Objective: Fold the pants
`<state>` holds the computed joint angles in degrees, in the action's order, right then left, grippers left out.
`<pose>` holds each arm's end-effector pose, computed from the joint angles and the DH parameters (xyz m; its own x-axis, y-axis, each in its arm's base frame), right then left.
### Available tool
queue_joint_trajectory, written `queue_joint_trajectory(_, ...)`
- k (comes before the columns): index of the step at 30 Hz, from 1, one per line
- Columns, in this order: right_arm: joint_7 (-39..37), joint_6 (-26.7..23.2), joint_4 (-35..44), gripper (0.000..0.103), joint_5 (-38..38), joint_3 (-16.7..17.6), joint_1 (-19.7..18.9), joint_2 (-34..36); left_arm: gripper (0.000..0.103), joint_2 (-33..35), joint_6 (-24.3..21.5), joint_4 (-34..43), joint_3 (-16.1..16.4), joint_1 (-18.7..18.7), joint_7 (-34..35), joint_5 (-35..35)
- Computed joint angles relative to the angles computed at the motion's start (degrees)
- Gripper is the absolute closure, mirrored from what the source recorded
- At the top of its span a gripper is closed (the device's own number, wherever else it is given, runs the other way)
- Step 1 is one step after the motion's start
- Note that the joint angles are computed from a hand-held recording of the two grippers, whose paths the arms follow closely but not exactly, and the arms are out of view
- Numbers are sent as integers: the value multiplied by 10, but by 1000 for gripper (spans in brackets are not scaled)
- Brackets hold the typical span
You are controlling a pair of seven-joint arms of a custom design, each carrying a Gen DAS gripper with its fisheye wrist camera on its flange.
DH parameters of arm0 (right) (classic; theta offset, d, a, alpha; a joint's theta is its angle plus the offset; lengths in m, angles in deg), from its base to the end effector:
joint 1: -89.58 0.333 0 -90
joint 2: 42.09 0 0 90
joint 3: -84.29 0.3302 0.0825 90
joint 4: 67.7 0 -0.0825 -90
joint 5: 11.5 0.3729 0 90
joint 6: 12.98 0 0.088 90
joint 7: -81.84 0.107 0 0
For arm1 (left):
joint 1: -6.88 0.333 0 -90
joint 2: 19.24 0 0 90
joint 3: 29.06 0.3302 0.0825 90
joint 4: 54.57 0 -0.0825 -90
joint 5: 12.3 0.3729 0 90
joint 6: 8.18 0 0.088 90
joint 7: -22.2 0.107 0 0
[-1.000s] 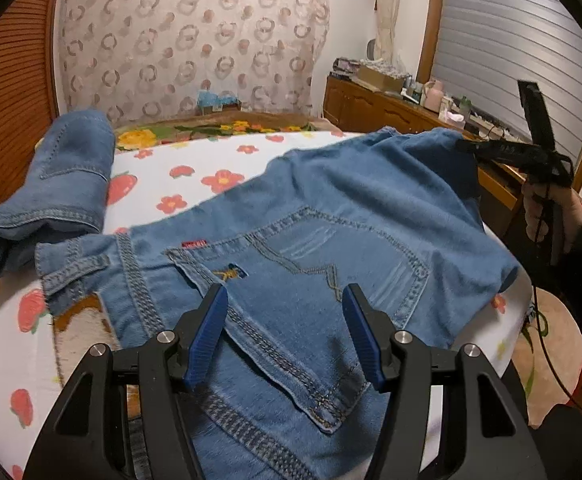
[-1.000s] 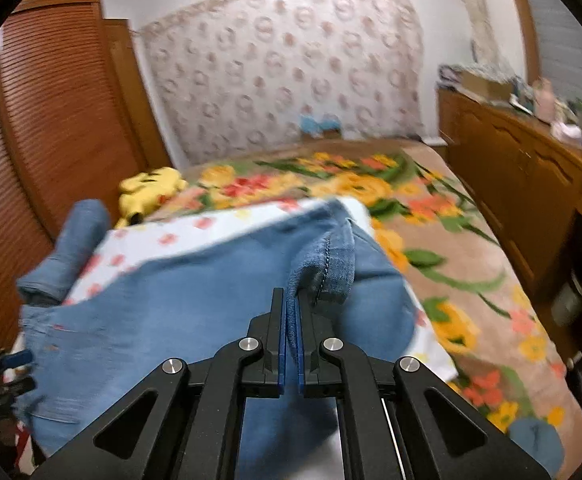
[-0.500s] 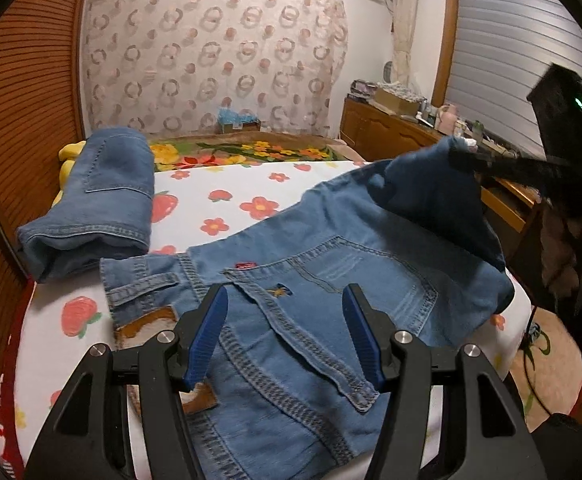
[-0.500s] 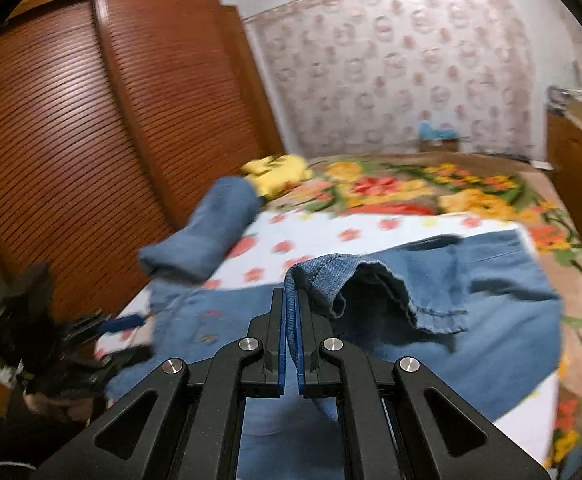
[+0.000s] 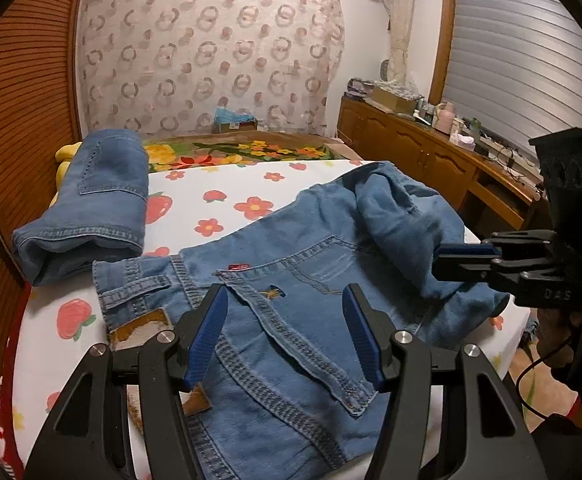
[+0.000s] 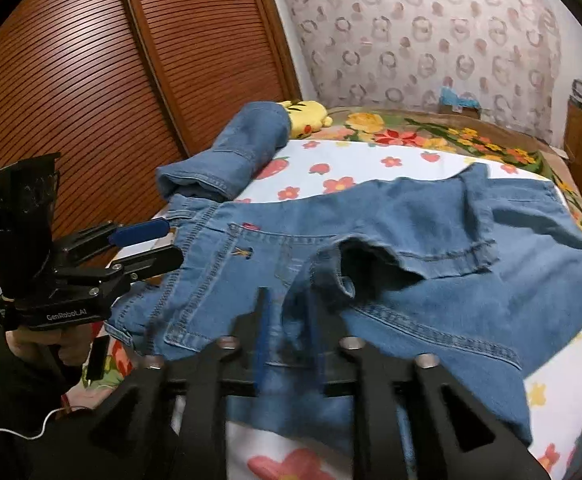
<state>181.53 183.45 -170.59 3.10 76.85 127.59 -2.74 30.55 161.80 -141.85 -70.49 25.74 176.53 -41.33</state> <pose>0.6107 0.3481 0.3036 0.2532 -0.9442 -0.2107 -0.6166 0.0104 -0.7872 0.7456 -0.1169 0.3105 -0.6321 -0.7665 0.1137 -0.5182 0.3091 -0.7974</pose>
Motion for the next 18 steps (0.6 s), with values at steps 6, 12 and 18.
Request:
queue_joint_trajectory(6, -17, 15, -17, 65, 71, -87, 89, 1, 42, 0, -8, 8, 4, -14, -1, 8)
queue_joint_trajectory(12, -21, -21, 10, 63, 164, -209, 185, 49, 42, 9, -40, 33, 13, -39, 7, 11)
queue_joint_trajectory(18, 40, -75, 61, 63, 150, -267, 195, 101, 42, 16, -91, 69, 44, -80, 9, 3)
